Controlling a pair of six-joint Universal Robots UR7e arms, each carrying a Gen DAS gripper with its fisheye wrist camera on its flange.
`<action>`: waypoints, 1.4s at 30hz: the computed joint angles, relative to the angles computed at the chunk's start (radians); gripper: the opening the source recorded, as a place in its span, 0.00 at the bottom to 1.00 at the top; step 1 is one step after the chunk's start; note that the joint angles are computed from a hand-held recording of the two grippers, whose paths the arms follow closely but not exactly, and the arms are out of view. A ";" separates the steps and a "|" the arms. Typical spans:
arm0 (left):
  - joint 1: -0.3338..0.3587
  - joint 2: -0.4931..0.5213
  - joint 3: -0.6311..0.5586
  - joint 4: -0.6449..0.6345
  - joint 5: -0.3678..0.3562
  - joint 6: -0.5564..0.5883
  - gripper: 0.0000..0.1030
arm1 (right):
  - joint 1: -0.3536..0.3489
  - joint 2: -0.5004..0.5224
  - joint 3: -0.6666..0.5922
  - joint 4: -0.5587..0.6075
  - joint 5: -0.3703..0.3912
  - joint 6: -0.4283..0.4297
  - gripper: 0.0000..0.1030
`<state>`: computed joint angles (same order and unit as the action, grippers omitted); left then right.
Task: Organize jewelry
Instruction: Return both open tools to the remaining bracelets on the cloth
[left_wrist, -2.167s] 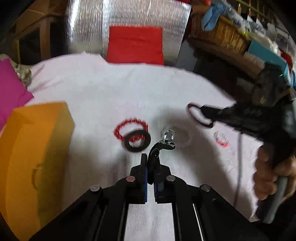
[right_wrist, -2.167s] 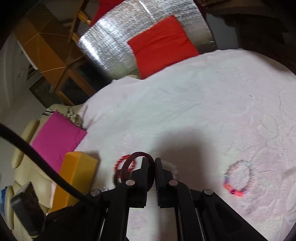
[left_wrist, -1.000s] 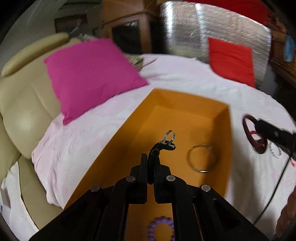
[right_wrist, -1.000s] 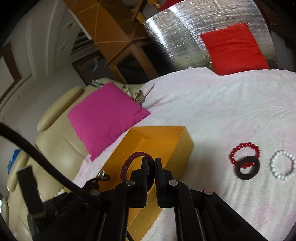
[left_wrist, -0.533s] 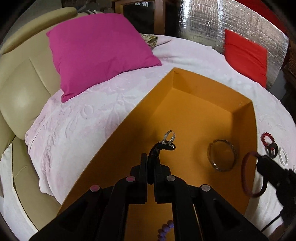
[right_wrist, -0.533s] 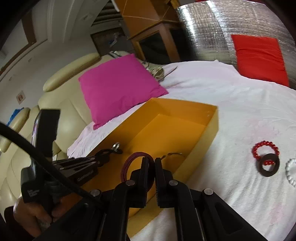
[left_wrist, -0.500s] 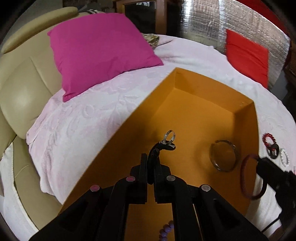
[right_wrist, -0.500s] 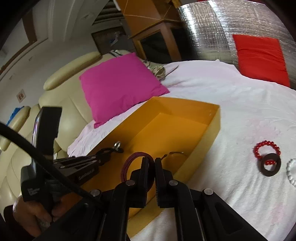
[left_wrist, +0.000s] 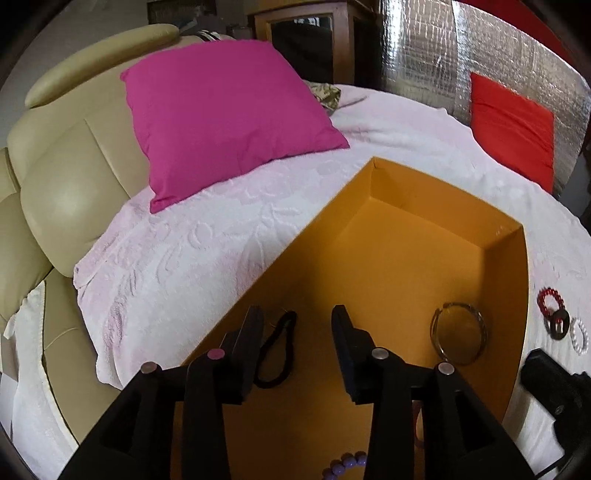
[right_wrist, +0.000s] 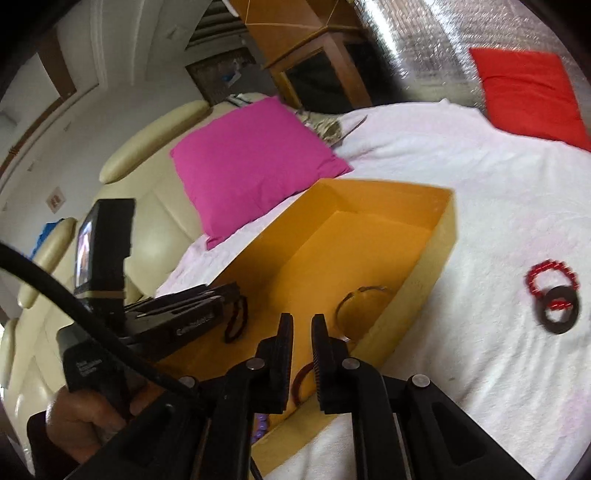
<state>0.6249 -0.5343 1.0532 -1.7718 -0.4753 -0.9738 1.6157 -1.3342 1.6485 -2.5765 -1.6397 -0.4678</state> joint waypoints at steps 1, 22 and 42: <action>-0.002 0.003 -0.003 0.000 0.007 0.002 0.39 | -0.002 -0.004 0.000 -0.011 -0.003 0.002 0.11; -0.084 0.166 -0.113 -0.323 0.085 0.411 0.63 | -0.073 -0.080 -0.056 -0.046 -0.114 0.143 0.34; -0.142 0.294 -0.202 -0.558 0.053 0.718 0.64 | -0.223 -0.284 -0.045 -0.042 -0.186 0.337 0.33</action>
<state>0.4833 -0.2401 0.8514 -2.3294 -0.4223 -0.2562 1.3924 -1.6181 1.6040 -2.6189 -1.8254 -0.1307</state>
